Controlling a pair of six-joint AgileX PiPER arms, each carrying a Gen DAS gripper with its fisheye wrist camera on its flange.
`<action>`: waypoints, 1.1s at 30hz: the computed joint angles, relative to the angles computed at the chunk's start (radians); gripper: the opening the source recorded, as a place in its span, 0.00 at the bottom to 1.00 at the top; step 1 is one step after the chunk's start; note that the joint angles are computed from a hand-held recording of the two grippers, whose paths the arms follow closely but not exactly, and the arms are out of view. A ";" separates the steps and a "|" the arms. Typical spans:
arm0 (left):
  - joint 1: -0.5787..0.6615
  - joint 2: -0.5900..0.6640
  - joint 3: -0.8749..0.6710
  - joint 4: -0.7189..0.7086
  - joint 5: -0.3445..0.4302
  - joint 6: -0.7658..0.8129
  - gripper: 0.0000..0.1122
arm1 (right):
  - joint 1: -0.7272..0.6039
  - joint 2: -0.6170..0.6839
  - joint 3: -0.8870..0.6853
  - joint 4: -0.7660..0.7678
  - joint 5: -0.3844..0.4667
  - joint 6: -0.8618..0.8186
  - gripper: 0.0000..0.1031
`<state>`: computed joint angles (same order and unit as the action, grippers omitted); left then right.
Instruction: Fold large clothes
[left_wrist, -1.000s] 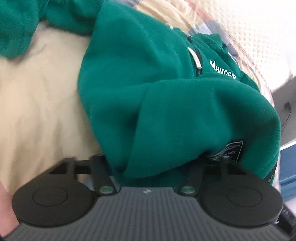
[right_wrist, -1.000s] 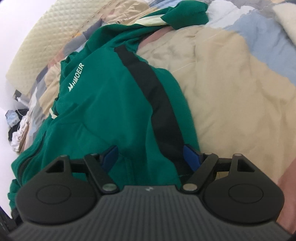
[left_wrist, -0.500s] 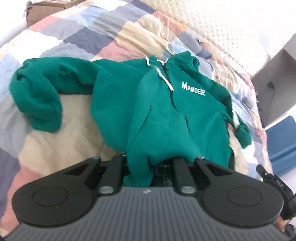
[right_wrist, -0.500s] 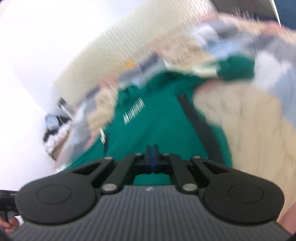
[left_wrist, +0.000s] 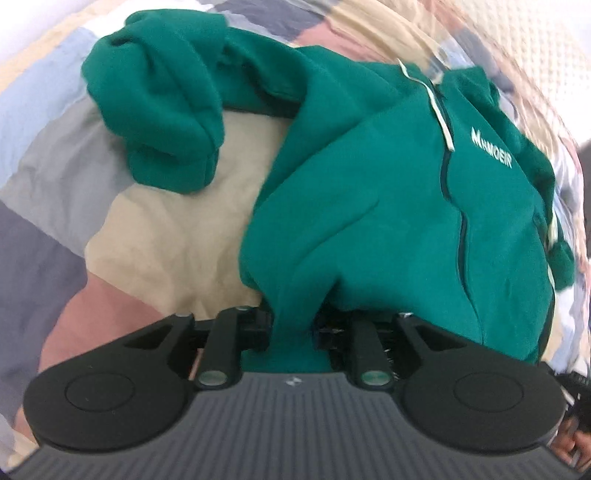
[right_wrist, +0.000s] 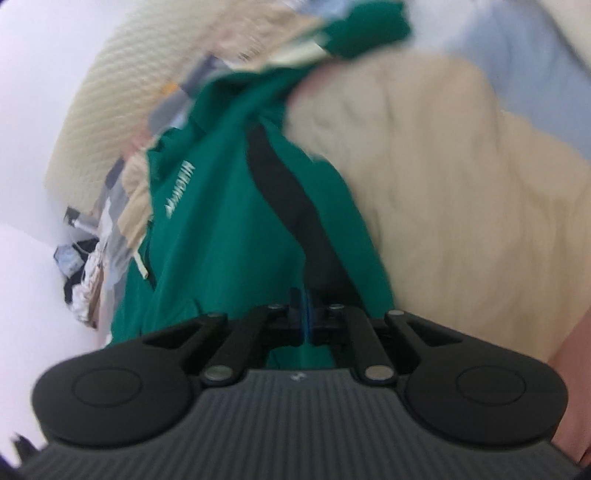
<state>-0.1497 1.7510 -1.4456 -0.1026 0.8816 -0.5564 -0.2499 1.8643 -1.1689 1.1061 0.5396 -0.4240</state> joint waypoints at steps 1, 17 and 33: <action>-0.005 0.001 0.000 0.012 0.009 -0.006 0.45 | 0.016 -0.002 0.003 -0.044 -0.024 0.055 0.14; -0.111 0.039 0.069 0.033 -0.063 -0.110 0.70 | 0.122 0.057 -0.030 -0.275 -0.093 0.175 0.63; 0.301 -0.304 0.086 -0.558 0.232 0.543 0.08 | 0.019 -0.164 -0.214 -0.331 0.125 0.064 0.13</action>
<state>0.1516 1.4469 -1.3594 -0.6609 1.1141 -0.0136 -0.2311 1.7003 -1.3826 0.7747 0.6649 -0.3601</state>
